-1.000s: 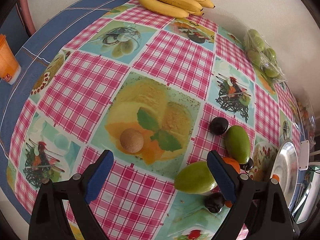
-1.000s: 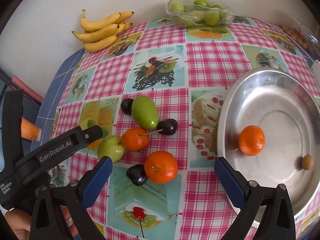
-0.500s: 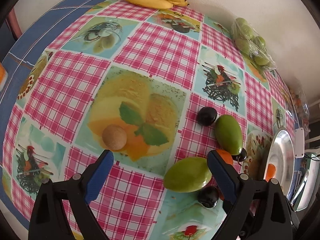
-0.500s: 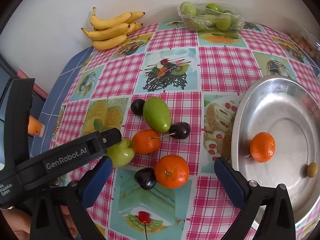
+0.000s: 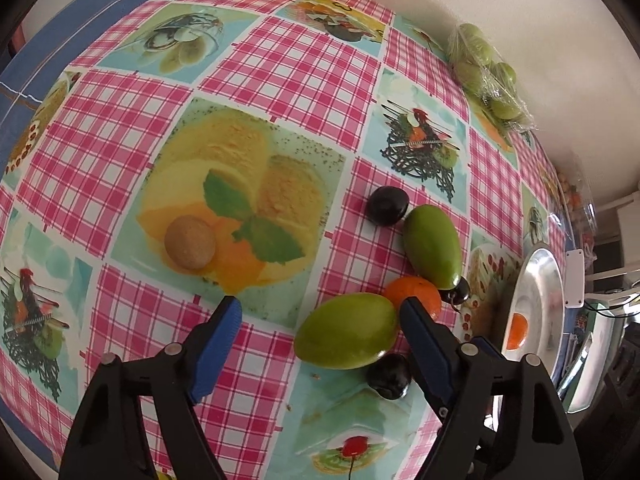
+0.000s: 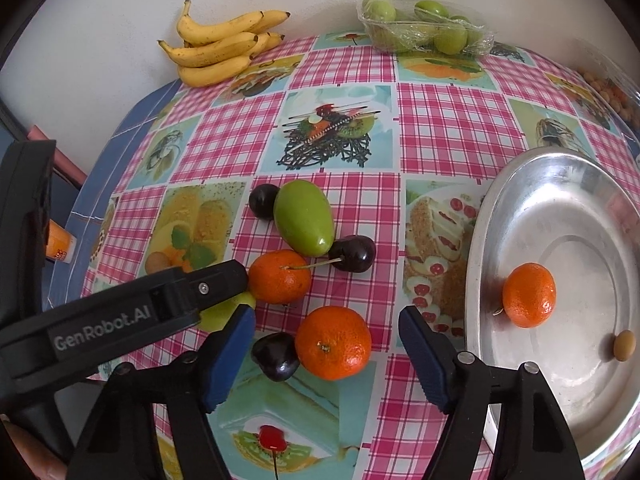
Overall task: Organize fruits
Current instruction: 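Close the right tool on a second tangerine beside the dark plum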
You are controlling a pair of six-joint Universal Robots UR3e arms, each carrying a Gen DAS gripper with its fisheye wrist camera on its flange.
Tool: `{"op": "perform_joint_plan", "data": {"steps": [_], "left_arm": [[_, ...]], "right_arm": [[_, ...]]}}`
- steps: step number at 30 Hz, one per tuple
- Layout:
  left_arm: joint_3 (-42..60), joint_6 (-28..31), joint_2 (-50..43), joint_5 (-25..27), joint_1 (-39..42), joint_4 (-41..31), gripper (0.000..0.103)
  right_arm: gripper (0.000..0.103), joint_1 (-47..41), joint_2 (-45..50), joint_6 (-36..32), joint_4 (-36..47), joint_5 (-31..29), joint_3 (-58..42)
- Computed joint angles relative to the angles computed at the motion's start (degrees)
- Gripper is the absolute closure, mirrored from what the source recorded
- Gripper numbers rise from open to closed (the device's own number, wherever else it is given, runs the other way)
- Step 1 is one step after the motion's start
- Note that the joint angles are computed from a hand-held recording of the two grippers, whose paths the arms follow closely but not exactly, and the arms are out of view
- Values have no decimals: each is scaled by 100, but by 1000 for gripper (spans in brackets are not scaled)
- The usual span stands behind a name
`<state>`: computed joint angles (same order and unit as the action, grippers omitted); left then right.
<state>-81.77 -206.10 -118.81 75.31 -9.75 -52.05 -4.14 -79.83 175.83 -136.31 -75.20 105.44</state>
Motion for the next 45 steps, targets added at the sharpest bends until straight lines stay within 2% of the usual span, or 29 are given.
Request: {"op": "perform_joint_plan", "data": {"steps": [11,16,18,23,31,45], "left_arm": [[-288,-7,254,-64,-1,-17,23],[-199,-130,209,-100,-23,-26,27],[-221,-159,206,-147,-4,21,34],[-231,-168,203,-243,2,44,39],[-121,-127,112,-317,1,-8,39],[55,18,-20,-455,-25,-124,39]], "right_arm": [[47,-41,52,69,-33,-80,43],[57,-101,7,71,-28,28,81],[59,-110,-20,92,-95,48,103],[59,-119,7,47,-44,78,63],[59,126,186,-37,45,-182,-91],[60,78,154,-57,153,-206,-132]]}}
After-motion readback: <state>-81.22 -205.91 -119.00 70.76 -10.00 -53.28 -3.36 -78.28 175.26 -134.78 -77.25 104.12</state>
